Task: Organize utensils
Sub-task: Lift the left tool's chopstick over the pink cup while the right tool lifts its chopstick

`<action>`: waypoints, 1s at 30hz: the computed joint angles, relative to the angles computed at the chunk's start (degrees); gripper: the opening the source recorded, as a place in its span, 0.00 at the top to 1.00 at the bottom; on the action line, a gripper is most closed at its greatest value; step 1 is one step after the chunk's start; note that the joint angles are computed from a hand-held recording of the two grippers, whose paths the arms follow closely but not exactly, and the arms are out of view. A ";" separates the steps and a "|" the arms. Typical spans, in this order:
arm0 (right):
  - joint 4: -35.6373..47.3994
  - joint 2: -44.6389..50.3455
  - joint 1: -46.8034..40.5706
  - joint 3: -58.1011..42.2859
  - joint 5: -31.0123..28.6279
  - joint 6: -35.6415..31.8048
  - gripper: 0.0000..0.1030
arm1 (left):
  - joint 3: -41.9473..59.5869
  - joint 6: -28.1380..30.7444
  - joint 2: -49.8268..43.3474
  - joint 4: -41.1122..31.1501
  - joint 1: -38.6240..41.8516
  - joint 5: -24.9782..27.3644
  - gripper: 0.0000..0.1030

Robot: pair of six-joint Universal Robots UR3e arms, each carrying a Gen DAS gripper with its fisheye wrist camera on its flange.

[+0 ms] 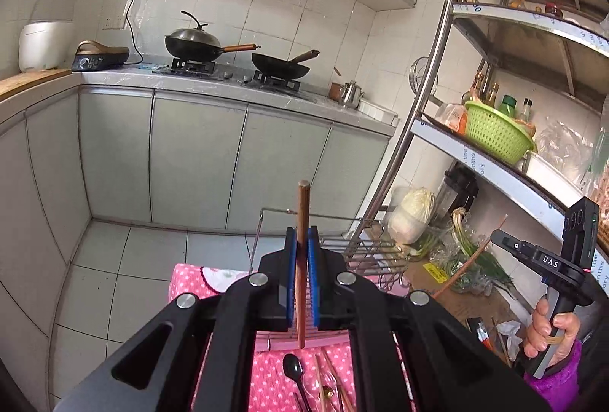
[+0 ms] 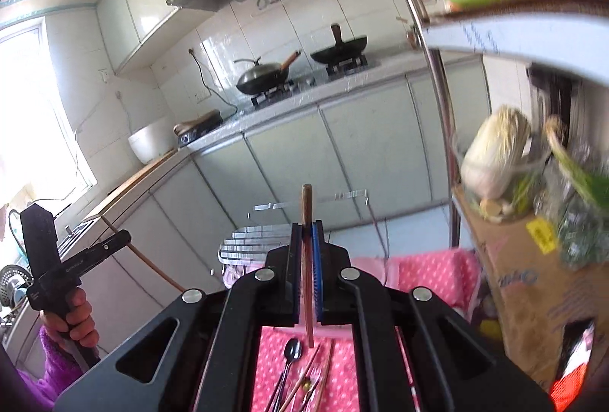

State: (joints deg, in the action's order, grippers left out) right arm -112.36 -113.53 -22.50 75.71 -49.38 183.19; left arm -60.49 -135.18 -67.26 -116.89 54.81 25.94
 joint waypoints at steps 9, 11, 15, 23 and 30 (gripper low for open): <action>-4.29 13.29 5.75 -16.78 -10.40 2.53 0.95 | 6.18 -22.08 -10.57 26.26 -7.73 3.35 0.95; -5.73 15.96 8.13 -18.43 -13.60 2.44 0.95 | 6.60 -25.65 -13.08 31.16 -10.53 5.86 0.95; -8.28 20.02 11.18 -18.39 -17.61 2.38 0.95 | 6.95 -30.56 -17.42 38.34 -15.72 11.43 0.95; -9.65 23.18 10.17 -11.28 -14.81 3.43 0.95 | 5.44 -32.98 -23.88 45.54 -24.95 22.11 0.95; -7.01 27.23 8.58 -9.44 -11.48 3.78 0.95 | 8.95 -33.32 -32.54 42.51 -31.09 29.46 0.95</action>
